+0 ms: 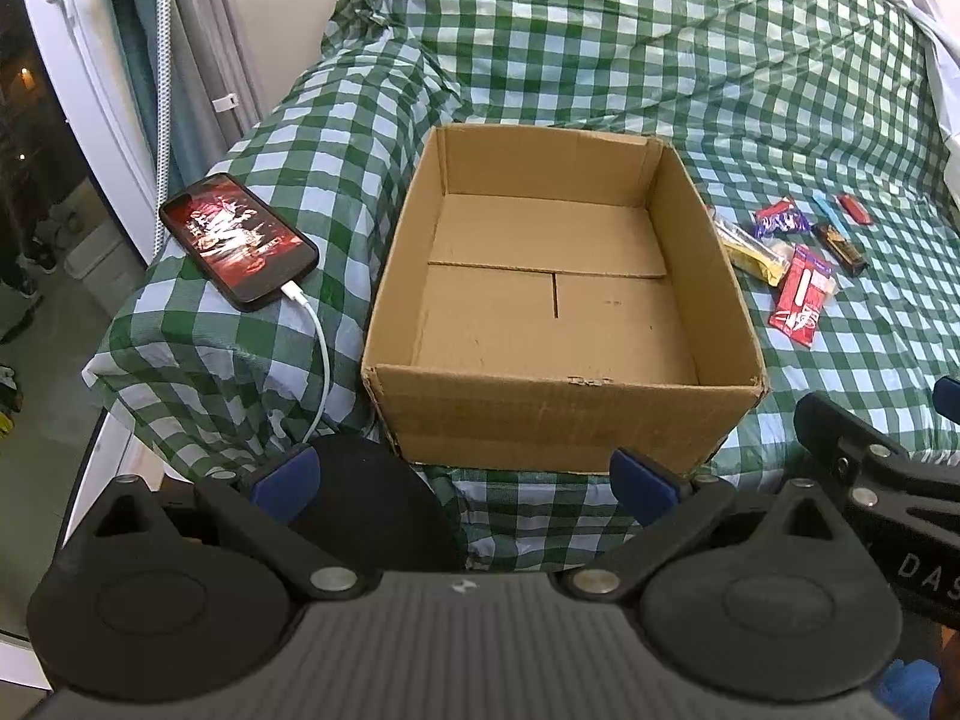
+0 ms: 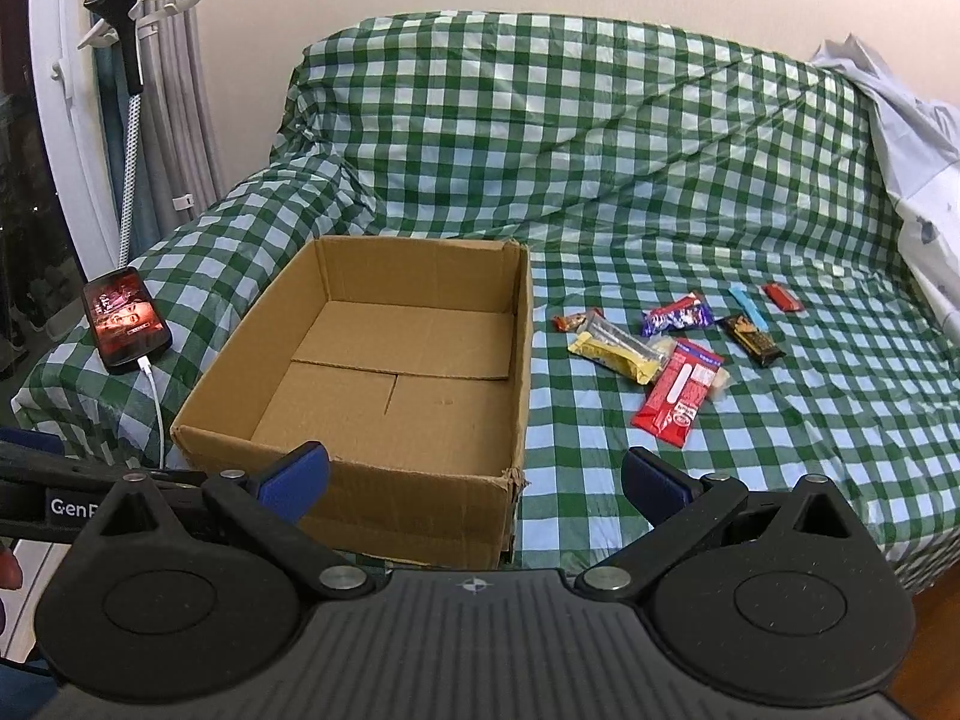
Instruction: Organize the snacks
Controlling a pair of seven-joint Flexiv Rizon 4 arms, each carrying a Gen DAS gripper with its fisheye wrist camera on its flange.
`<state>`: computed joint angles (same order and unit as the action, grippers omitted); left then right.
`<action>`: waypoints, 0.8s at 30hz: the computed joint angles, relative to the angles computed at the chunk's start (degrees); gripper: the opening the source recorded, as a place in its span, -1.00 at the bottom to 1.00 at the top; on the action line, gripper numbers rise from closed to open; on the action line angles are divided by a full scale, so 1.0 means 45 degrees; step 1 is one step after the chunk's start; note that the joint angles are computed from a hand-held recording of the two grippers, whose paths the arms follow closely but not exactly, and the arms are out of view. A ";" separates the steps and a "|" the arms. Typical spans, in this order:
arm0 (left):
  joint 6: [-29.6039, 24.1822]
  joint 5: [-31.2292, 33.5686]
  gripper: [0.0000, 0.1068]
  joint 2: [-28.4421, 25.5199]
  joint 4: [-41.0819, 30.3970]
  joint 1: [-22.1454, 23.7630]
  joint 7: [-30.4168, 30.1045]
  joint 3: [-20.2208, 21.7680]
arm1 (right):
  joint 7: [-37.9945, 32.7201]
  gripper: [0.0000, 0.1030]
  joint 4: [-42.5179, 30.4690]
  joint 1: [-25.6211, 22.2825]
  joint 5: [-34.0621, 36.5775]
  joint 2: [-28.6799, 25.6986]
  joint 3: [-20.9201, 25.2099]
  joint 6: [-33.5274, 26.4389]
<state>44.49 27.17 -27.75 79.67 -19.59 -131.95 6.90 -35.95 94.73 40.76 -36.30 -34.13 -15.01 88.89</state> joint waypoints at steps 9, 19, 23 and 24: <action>-0.0577 -0.0240 0.93 -0.0525 -0.0728 0.0003 0.0553 -0.0083 | -0.0635 0.99 -0.0644 -0.1155 0.0848 -0.0397 0.1532 -0.0652; -0.1566 -0.0575 0.93 -0.1550 -0.2286 -0.0153 0.1309 -0.0052 | -0.0279 0.99 -0.1165 -0.1437 0.1675 -0.1026 0.1166 -0.0587; -0.2157 -0.0711 0.93 -0.2057 -0.3102 -0.0218 0.1590 0.0009 | 0.0802 0.99 -0.1678 -0.1123 0.1822 -0.1785 -0.0212 -0.0504; -0.2328 -0.0720 0.93 -0.2195 -0.3336 -0.0253 0.1643 0.0036 | 0.1046 0.99 -0.1849 -0.1138 0.1882 -0.2010 -0.0437 -0.0509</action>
<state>34.02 23.93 -37.63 64.66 -20.73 -124.56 7.06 -31.24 86.41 35.64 -27.83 -43.17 -16.97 86.60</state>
